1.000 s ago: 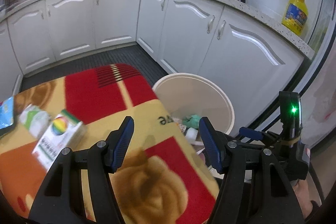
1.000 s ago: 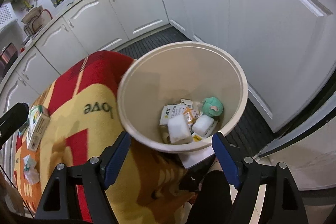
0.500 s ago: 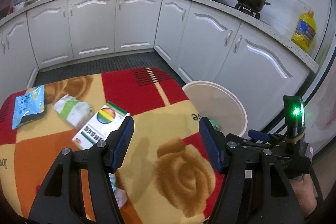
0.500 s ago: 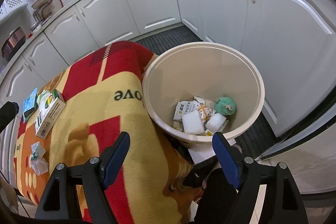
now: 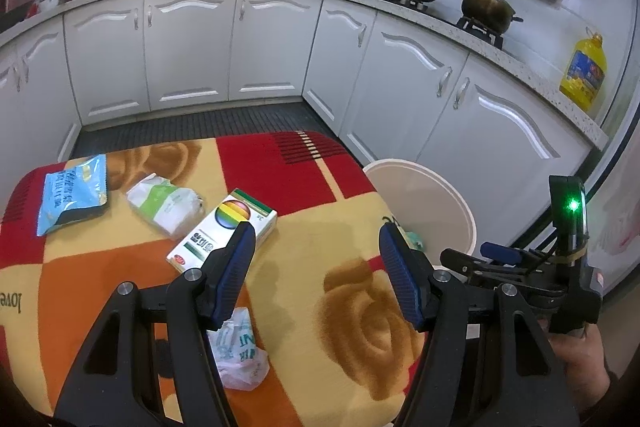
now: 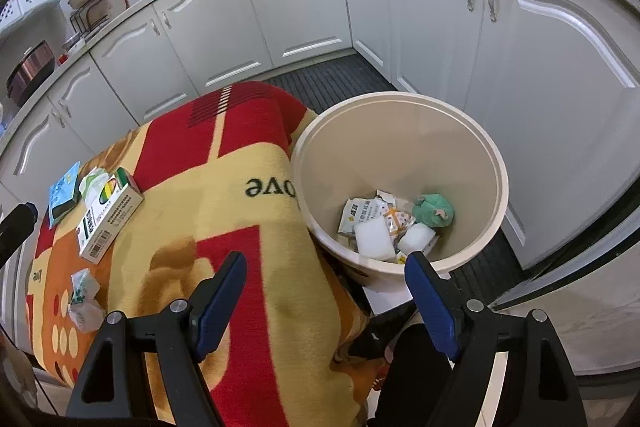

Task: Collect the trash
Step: 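Move both tools back over the table toward the remaining trash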

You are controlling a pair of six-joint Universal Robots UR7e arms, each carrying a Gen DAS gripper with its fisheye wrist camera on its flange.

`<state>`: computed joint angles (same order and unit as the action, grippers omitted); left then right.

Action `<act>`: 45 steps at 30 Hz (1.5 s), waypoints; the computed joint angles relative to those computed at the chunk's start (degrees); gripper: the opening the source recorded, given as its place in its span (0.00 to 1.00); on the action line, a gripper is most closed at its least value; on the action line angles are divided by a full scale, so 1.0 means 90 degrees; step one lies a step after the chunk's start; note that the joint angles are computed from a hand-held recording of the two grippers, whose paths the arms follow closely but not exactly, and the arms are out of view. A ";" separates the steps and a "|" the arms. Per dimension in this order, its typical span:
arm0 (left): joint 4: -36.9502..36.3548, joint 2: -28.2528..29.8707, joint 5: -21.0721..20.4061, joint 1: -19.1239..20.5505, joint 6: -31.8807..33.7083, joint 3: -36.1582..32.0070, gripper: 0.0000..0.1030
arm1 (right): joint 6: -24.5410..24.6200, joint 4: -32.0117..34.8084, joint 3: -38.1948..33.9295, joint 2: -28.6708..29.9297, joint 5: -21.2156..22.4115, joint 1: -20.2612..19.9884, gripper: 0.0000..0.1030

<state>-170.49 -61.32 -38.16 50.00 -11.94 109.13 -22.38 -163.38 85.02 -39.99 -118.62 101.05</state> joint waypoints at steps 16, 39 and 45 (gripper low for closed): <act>-0.0080 -0.0172 0.0097 -0.0061 -0.0016 0.0170 0.61 | -0.0061 -0.0088 0.0083 -0.0045 -0.0004 0.0098 0.77; -0.0201 -0.0364 0.0155 -0.0078 -0.0100 0.0362 0.61 | -0.0116 -0.0161 0.0176 -0.0071 -0.0003 0.0233 0.77; -0.0107 -0.0489 0.0197 -0.0043 -0.0251 0.0461 0.62 | -0.0149 -0.0162 0.0229 -0.0080 0.0012 0.0269 0.77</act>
